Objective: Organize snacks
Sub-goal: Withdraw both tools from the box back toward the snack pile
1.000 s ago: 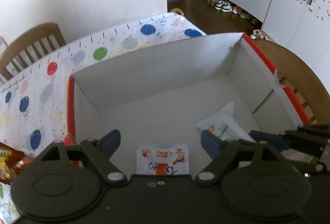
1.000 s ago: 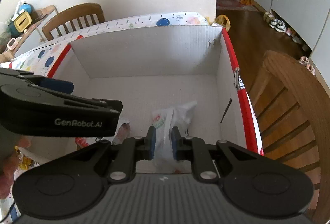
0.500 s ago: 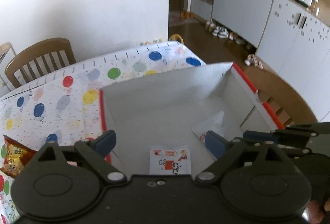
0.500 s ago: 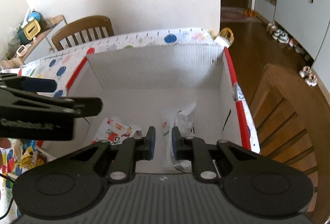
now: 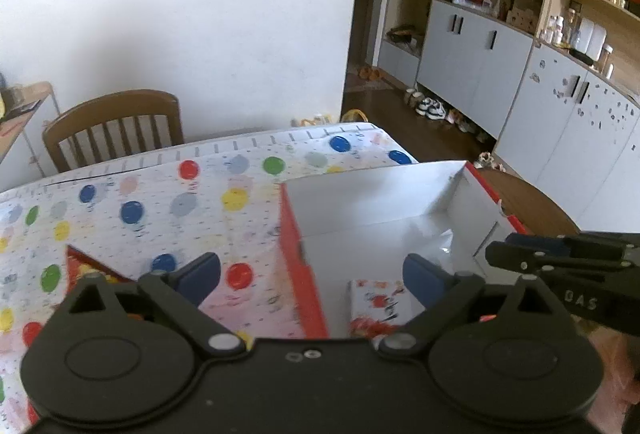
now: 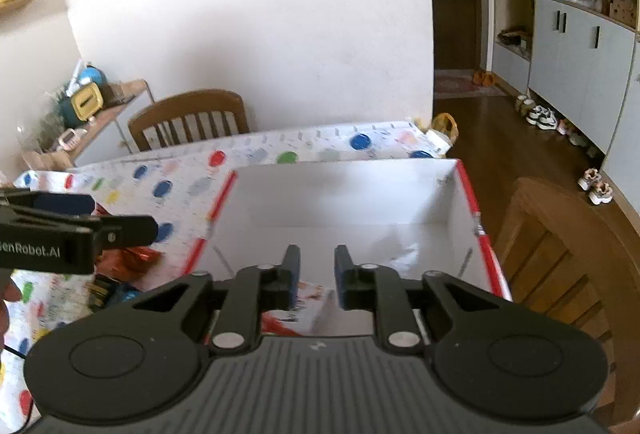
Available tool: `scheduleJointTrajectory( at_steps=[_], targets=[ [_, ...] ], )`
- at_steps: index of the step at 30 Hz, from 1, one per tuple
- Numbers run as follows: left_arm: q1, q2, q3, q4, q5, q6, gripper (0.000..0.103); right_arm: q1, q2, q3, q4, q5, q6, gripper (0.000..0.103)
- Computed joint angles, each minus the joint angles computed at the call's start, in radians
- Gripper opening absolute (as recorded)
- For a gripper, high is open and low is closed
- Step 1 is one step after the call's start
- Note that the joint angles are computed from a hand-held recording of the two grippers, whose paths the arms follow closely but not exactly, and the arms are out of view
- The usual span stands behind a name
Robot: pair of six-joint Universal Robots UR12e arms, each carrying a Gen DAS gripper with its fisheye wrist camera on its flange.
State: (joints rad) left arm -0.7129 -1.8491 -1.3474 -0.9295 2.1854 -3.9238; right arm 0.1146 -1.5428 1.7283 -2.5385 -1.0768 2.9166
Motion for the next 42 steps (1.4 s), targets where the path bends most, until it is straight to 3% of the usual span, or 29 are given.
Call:
scheduleJointTrajectory(
  at_steps=[1,3,6,9,14,16,18,22,29,34,38,42],
  targets=[
    [-0.001,0.014,-0.017,0.007,0.004,-0.002,0.099,0.006,-0.006,0.006,-0.011,0.003,0.004,0.049],
    [-0.003,0.039,-0.047,0.016,0.012,-0.006,0.100,0.017,-0.019,0.019,-0.032,0.010,0.008,0.066],
    [-0.007,0.081,-0.100,0.028,0.030,-0.018,0.102,0.035,-0.037,0.033,-0.048,0.007,0.006,0.068],
    [-0.011,0.123,-0.145,0.015,0.055,-0.050,0.103,0.058,-0.052,0.045,-0.057,-0.009,0.018,0.080],
    [-0.018,0.178,-0.204,-0.031,0.112,-0.101,0.103,0.095,-0.070,0.064,-0.076,-0.041,0.040,0.084],
    [-0.021,0.195,-0.218,-0.058,0.131,-0.120,0.103,0.110,-0.077,0.074,-0.099,-0.053,0.057,0.096],
    [-0.020,0.211,-0.228,-0.100,0.138,-0.150,0.103,0.119,-0.085,0.087,-0.124,-0.051,0.078,0.103],
    [-0.018,0.244,-0.265,-0.115,0.159,-0.168,0.103,0.147,-0.098,0.114,-0.186,-0.074,0.124,0.103],
    [-0.012,0.305,-0.370,0.012,0.175,-0.167,0.103,0.202,-0.104,0.161,-0.311,-0.158,0.209,0.103],
    [0.001,0.346,-0.419,0.011,0.131,-0.187,0.103,0.234,-0.105,0.141,-0.180,-0.182,0.186,0.103],
    [-0.003,0.363,-0.452,0.016,0.141,-0.181,0.103,0.270,-0.092,0.111,-0.069,-0.265,0.208,0.103],
    [0.000,0.374,-0.476,0.008,0.137,-0.195,0.103,0.282,-0.085,0.113,-0.045,-0.277,0.218,0.103]
  ],
)
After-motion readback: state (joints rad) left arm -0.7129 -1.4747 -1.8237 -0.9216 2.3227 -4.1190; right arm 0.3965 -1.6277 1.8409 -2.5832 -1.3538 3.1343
